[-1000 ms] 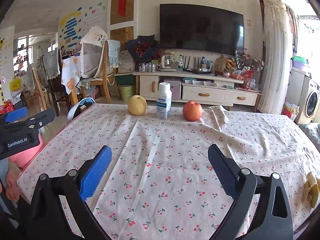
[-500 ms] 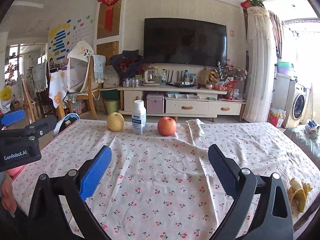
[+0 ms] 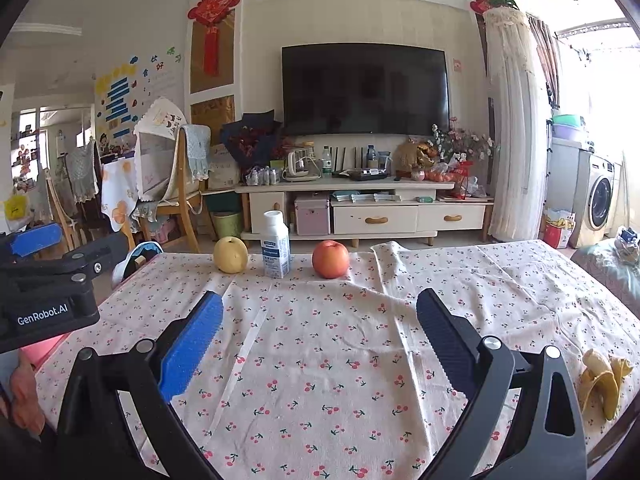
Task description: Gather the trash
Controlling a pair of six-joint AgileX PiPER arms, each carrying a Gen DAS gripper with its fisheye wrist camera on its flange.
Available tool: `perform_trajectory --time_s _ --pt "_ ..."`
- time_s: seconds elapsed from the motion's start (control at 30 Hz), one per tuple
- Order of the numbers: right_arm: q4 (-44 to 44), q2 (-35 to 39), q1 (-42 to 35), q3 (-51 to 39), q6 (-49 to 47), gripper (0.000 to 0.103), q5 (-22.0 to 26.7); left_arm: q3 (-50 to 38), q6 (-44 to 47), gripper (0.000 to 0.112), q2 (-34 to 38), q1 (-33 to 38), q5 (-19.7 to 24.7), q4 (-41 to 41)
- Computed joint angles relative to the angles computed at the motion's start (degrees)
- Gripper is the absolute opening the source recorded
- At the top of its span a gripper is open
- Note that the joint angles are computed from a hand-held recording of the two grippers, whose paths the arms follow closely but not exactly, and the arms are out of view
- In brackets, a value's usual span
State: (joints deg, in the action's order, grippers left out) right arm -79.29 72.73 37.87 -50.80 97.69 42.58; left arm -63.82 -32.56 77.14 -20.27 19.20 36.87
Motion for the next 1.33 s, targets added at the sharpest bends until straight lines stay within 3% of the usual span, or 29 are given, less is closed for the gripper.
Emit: perform_trajectory --time_s 0.57,0.8,0.87,0.93,1.0,1.1,1.23,1.33 --pt "-0.7 2.6 -1.2 -0.3 0.4 0.096 -2.4 -0.1 4.8 0.099 2.7 2.3 -2.1 -5.1" --pt "-0.6 6.4 -2.4 -1.2 0.3 0.097 -4.5 0.6 16.6 0.099 5.1 6.0 -6.4 -17.9" --pt "-0.1 7.9 -3.5 -1.5 0.2 0.096 -6.3 -0.6 23.1 0.099 7.8 7.1 -5.7 -24.7" --pt "0.4 10.1 -4.4 -2.1 -0.1 0.096 -7.6 -1.7 23.5 0.099 10.9 8.0 -5.3 -25.2" --pt "3.9 12.7 -6.2 -3.6 -2.9 0.097 -10.1 -3.5 21.0 0.099 14.5 8.3 -4.0 -22.4" --pt "9.1 16.2 -8.6 -5.6 -7.0 0.097 -13.8 -8.0 24.8 0.099 21.0 9.6 -0.1 -26.8" --pt "27.4 22.0 -13.2 -10.6 -22.7 0.097 -18.7 -16.3 25.9 0.099 30.0 10.7 6.4 -29.7" --pt "38.6 25.1 -15.1 -13.6 -33.2 0.097 -18.8 -21.0 25.4 0.099 35.0 11.0 9.9 -29.9"
